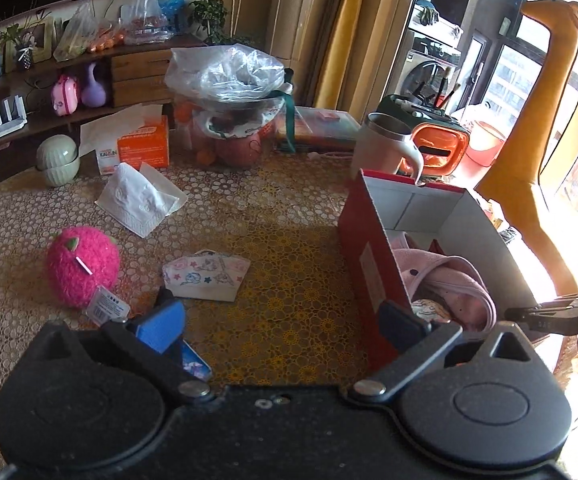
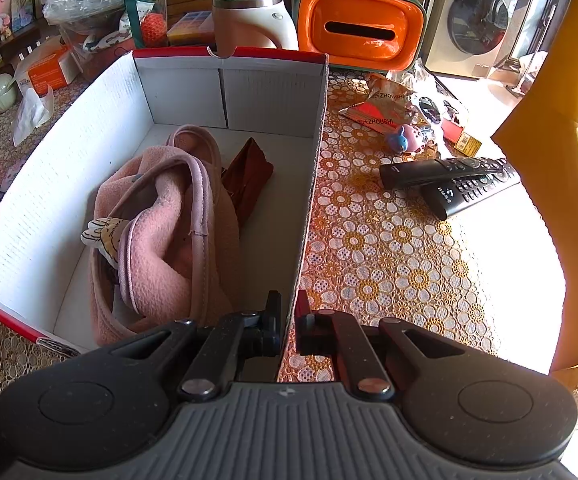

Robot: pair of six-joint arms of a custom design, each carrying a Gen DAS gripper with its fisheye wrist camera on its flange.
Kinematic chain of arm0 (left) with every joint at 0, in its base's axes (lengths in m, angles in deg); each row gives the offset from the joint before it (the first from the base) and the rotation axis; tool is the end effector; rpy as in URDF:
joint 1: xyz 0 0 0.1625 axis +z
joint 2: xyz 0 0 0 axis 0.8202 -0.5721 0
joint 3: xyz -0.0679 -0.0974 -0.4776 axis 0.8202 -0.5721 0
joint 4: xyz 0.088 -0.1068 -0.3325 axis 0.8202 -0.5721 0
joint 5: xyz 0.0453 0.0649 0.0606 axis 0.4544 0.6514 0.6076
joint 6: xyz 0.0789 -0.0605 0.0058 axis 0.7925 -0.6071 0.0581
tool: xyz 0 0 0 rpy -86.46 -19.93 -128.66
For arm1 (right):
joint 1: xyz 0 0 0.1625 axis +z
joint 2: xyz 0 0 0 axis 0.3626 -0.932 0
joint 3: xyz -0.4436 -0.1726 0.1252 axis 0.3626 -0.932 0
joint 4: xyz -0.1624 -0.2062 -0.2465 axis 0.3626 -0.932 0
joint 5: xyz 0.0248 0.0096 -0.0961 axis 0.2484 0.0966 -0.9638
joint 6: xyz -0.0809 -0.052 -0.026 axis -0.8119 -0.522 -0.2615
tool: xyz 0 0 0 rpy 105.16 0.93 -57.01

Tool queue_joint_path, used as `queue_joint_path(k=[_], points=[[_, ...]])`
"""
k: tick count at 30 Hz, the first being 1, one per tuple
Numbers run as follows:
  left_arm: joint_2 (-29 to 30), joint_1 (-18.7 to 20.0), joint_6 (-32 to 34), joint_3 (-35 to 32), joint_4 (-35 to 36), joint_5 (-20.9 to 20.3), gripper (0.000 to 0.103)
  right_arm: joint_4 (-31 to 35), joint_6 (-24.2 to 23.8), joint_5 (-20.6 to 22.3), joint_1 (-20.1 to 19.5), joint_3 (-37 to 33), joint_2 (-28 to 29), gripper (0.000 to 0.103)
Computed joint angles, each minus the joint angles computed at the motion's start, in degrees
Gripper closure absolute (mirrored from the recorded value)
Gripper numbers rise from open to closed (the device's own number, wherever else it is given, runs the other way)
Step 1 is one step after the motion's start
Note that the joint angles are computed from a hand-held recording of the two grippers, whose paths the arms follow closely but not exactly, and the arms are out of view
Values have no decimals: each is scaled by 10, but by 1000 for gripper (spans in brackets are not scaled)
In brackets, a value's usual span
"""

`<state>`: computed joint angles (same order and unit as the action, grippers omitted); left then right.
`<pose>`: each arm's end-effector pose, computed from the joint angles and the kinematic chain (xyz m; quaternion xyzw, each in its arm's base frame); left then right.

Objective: Organize objects
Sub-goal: 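Withdraw the left gripper to the black dotted glove on the table, then close the left gripper on the black dotted glove and lift it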

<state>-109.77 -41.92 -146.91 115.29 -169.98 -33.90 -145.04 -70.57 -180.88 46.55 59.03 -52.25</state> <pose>-0.3658 -0.3031 -0.0154 -0.0744 0.8248 -0.4289 0.3609 -0.0937 -0.5281 0.3161 0.3948 -0.8691 0.1118 0.2763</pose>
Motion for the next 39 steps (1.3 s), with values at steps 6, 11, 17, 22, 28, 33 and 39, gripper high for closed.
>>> queue_joint_path(k=[6,11,17,22,28,33,39], points=[[-15,-9,-93,27,63,-35,0,-2,-1,-1,0,1,0,98],[-11,-2,-137,53,58,-61,0,-5,1,-3,0,1,2,98],[1,15,-146,88,4,-73,0,-10,2,-10,3,1,6,98],[16,36,-109,113,-62,-84,2,-15,1,-13,3,3,8,98],[32,49,-76,131,-121,-89,6,-15,1,-13,2,3,9,97],[43,59,-53,139,-160,-89,16,-17,1,-17,3,4,11,98],[44,59,-47,148,-189,-86,25,-18,-1,-17,2,5,11,98]])
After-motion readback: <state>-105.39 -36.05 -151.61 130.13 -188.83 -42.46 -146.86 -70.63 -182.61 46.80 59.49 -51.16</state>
